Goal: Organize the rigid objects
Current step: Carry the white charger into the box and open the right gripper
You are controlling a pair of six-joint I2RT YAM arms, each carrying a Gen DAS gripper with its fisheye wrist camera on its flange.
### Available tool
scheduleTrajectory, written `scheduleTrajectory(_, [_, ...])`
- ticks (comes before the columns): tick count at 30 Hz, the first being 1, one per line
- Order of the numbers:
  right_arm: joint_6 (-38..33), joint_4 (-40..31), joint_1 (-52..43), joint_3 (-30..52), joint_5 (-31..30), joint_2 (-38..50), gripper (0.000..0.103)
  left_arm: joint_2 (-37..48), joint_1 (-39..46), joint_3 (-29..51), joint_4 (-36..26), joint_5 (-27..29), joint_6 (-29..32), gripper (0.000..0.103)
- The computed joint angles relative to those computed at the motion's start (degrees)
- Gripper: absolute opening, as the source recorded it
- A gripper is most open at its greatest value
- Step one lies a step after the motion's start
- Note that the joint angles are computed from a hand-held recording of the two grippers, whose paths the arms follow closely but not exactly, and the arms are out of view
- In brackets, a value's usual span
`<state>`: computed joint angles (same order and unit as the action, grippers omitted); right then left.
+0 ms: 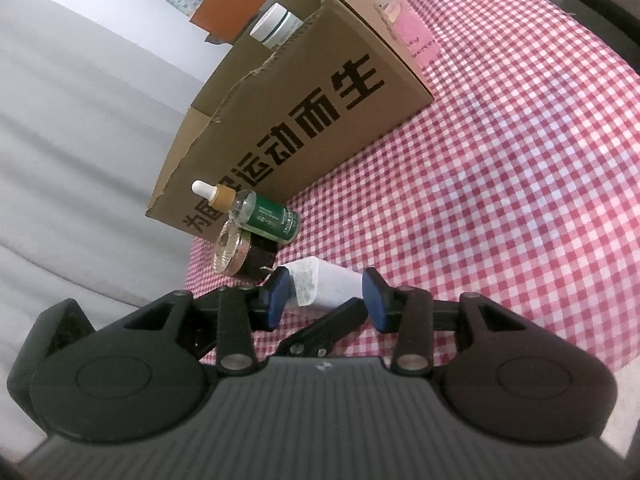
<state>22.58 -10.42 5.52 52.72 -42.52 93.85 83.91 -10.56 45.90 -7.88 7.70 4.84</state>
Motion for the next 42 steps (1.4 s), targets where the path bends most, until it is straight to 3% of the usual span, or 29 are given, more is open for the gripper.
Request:
scheduleTrajectory(14, [-0.1,0.8,0.6,-1.1,0.9,-1.2,0.043,-0.3,-0.6,-0.3,0.5,-1.1,0.3,0.047])
scheduleTrajectory(21, [-0.1,-0.6,1.7,-0.3,2.0,-6.6,0.042,-6.7,0.3,0.4,-1.4,-0.1,1.8,0.047])
scheduleTrajectory(25, [-0.4,-1.3,3.5,4.9,2.2,-8.8,0.041,-9.8,2.3,4.4,-2.8,0.1,2.4,0.047])
scheduleTrajectory(30, [-2.2,-2.6,6.2,15.3,2.8,-5.7,0.041,-7.3,7.4,14.1,-7.1,3.3,2.8,0.047])
scheduleTrajectory(34, [-4.5,-7.0,7.8,28.2,2.6,1.7,0.041,-1.0,11.1,24.5,-11.3,5.2,4.4,0.047])
scheduleTrajectory(38, [-7.2,-15.8,9.2,45.7,3.9,13.3,0.040,11.5,13.9,40.9,-21.8,7.7,4.7,0.047])
scheduleTrajectory(42, [-7.4,-29.8,10.1,68.8,4.1,29.8,0.040,24.5,15.7,56.1,-32.9,8.4,4.8,0.047])
